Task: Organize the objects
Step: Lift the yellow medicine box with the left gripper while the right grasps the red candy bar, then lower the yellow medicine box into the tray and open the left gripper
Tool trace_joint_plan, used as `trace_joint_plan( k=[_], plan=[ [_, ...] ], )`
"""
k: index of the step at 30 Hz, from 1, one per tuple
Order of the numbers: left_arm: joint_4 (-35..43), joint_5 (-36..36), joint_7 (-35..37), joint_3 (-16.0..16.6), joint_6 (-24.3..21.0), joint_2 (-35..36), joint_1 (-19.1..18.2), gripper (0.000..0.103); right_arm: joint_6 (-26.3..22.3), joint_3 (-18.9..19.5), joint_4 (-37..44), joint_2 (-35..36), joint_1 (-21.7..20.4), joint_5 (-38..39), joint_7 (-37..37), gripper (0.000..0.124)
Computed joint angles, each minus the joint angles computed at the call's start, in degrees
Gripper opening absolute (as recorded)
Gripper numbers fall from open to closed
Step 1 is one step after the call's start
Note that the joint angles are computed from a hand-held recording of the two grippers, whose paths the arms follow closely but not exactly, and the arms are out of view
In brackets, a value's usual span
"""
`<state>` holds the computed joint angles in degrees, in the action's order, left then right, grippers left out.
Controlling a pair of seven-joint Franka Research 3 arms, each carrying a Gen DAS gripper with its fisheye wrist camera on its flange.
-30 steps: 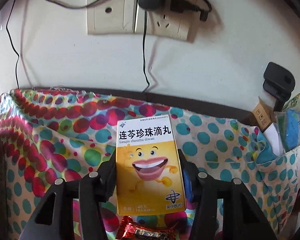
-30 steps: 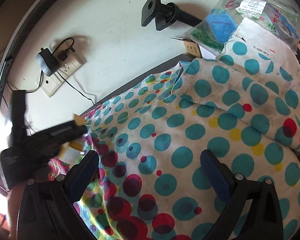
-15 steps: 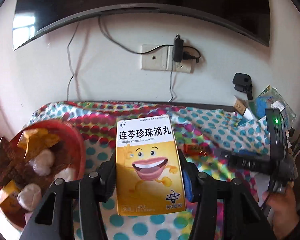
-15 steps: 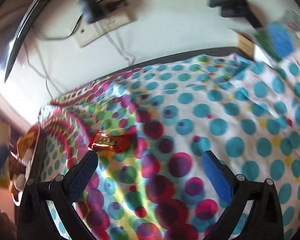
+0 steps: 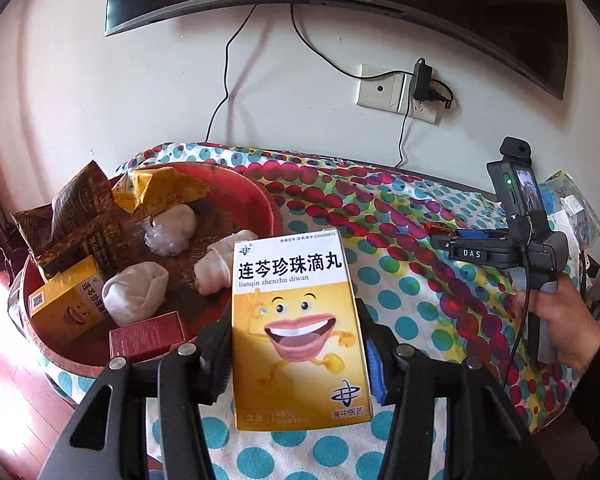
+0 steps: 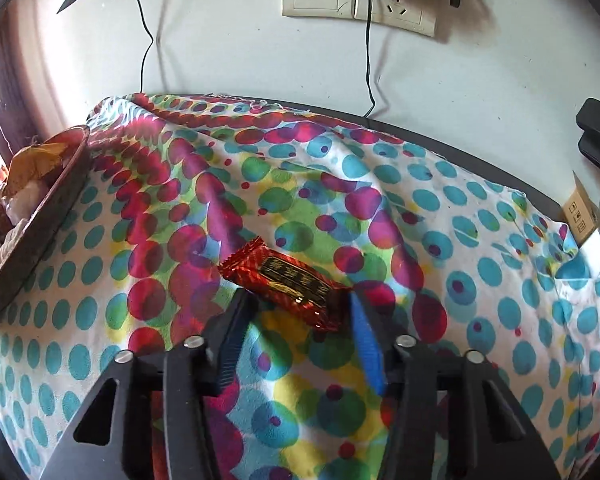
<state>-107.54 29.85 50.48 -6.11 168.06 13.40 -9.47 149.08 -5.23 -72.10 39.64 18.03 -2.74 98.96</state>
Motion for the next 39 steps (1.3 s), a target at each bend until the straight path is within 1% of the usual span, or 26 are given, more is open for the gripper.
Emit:
trace_joint_plan(
  k=[4, 7, 8, 9, 11, 12, 13, 14, 15, 16, 17, 18, 19, 20, 21, 23, 25, 27, 31, 33, 36, 39],
  plan=[
    [-1.4, 0.0, -0.4, 0.0, 0.2, -1.0, 0.2, 0.053, 0.0, -0.5, 1.2, 0.9, 0.1, -0.5, 0.3, 0.041],
    [-2.3, -0.2, 0.3, -0.2, 0.2, -1.7, 0.6, 0.053, -1.0, 0.2, 2.7, 1.6, -0.4, 0.3, 0.1, 0.043],
    [-2.5, -0.4, 0.4, -0.3, 0.2, -1.8, 0.8, 0.053, -0.7, 1.0, 2.6, 1.5, -1.0, 1.4, -0.3, 0.047],
    [-2.6, -0.1, 0.0, 0.0, 0.0, -1.9, 0.7, 0.053, 0.0, 1.7, 2.3, 1.4, -1.5, 2.3, -0.9, 0.057],
    [-2.9, -0.4, 0.0, -0.2, -0.2, -2.1, 0.9, 0.053, 0.4, 1.9, 3.6, 2.4, -1.7, 3.0, -1.6, 0.067],
    [-3.0, -0.7, 0.1, -0.3, -0.2, -2.2, 1.1, 0.053, -0.7, 2.4, 5.5, 3.5, -2.1, 3.6, -2.4, 0.066],
    [-3.1, -0.5, 0.0, -0.2, -0.4, -2.3, 1.1, 0.053, -2.9, 2.5, 8.2, 5.0, -2.1, 3.7, -3.1, 0.066],
    [-3.0, -0.2, -0.2, -0.1, -0.6, -2.3, 0.9, 0.053, -3.5, 1.1, 9.7, 5.9, -1.1, 2.4, -2.6, 0.062],
    [-3.1, 0.0, -0.3, -0.1, -0.8, -2.4, 1.0, 0.053, -4.1, 0.1, 10.8, 6.6, -0.4, 1.3, -2.0, 0.049],
    [-3.2, 0.4, -0.8, 0.1, -0.7, -2.6, 0.9, 0.053, -3.7, 0.7, 11.0, 6.7, -0.8, 1.8, -2.4, 0.038],
    [-3.1, 1.0, -1.5, 0.4, -0.8, -2.6, 0.7, 0.053, -3.5, 1.0, 11.2, 6.9, -1.0, 2.2, -2.5, 0.032],
    [-3.1, 1.3, -1.9, 0.4, -1.0, -2.7, 0.8, 0.053, -3.6, 0.8, 11.6, 7.1, -0.9, 2.0, -2.3, 0.029],
    [-3.2, 1.4, -2.2, 0.4, -1.2, -2.7, 0.9, 0.053, -3.6, 0.3, 12.0, 7.3, -0.6, 1.6, -1.8, 0.025],
    [-3.2, 1.5, -2.5, 0.5, -1.4, -2.7, 1.0, 0.053, -4.0, -1.1, 12.6, 7.7, 0.2, 0.5, -0.2, 0.017],
    [-3.2, 1.3, -2.5, 0.3, -1.6, -2.7, 1.1, 0.053, -4.0, -1.9, 12.7, 7.9, 0.6, -0.1, 1.2, 0.017],
    [-3.2, 2.0, -3.2, 0.5, -2.3, -2.7, 1.0, 0.053, -3.4, -2.0, 12.4, 7.8, 0.1, -0.1, 3.3, 0.017],
    [-3.4, 2.7, -3.8, 0.7, -2.7, -3.1, 1.1, 0.053, -2.5, -3.2, 11.9, 7.6, 0.0, -0.5, 6.9, 0.017],
    [-3.8, 4.6, -6.0, 1.4, -3.3, -3.7, 1.0, 0.053, -2.7, -4.2, 12.1, 7.8, -0.3, -0.9, 10.7, 0.017],
    [-4.1, 8.4, -10.8, 2.4, -5.9, -4.7, 1.9, 0.053, -2.4, -4.9, 11.4, 7.5, -1.3, -1.3, 16.8, 0.017],
    [-4.0, 11.5, -13.6, 2.8, -7.7, -5.1, 2.2, 0.053, -0.9, -4.9, 9.4, 6.4, -1.4, -1.8, 18.4, 0.017],
    [-4.3, 13.2, -15.5, 2.6, -9.0, -5.5, 3.4, 0.053, 0.5, -5.3, 7.9, 5.6, -1.0, -3.1, 19.9, 0.017],
    [-2.6, 13.0, -14.5, 2.0, -11.3, -4.2, 4.2, 0.053, 1.0, -5.4, 7.3, 5.2, -0.9, -4.0, 20.4, 0.017]
  ],
)
